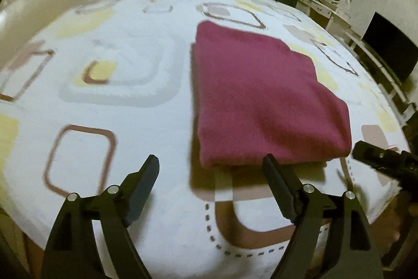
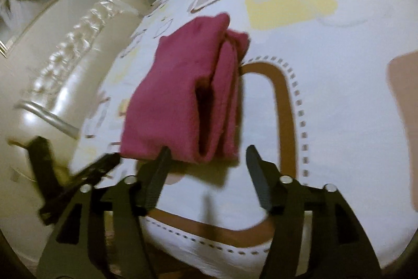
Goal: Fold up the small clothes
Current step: 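Open both grippers and withdraw them from the folded sweater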
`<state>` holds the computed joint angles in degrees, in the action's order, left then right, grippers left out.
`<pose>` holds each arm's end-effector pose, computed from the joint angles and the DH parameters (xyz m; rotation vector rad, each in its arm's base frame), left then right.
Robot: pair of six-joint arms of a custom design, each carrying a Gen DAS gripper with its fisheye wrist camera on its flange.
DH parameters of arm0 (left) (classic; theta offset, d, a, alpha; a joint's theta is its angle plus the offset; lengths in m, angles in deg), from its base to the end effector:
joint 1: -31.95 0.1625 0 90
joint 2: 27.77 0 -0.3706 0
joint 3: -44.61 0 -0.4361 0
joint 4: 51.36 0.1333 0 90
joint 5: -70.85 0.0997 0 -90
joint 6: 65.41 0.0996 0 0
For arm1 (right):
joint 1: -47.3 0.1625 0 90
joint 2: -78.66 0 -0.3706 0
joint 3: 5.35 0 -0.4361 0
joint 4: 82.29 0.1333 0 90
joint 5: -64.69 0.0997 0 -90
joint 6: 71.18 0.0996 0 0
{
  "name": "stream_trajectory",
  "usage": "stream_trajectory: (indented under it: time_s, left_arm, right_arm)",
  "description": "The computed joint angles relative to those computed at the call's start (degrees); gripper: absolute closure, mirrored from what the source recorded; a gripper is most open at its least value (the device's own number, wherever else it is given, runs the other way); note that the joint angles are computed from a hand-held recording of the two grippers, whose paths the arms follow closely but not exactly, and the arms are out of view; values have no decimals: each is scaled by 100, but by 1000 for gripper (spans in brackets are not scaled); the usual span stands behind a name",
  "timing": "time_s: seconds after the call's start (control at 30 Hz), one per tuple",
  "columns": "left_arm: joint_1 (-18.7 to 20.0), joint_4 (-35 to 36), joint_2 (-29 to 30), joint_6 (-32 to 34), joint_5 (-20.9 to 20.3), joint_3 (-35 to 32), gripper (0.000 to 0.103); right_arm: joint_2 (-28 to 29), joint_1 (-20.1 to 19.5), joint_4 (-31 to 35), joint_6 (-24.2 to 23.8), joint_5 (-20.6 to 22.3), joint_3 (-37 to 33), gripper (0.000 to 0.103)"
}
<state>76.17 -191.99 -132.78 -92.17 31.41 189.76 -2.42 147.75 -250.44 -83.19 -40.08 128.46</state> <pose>-0.1020 -0.3926 0.1953 0.2936 2.3817 -0.8473 0.1883 -0.4259 0.1374 0.4672 -2.7756 0.6295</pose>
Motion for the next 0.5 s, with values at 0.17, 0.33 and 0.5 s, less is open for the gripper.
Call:
stream_trajectory:
  time_s: [0.17,0.33,0.5]
  left_arm:
    - [-474,1017,-538,-824,496,204,18]
    - [-835,2002,-1007,-1500,673,314,18]
    - [-1046,2745,-1323,-2121,751,360,18]
  right_arm:
    - [222,506,-757,-210,-1040,193,34]
    - [417,775,-1110,-333,-1503,261,33]
    - [384,983,-1208,-365,-1616,420,30]
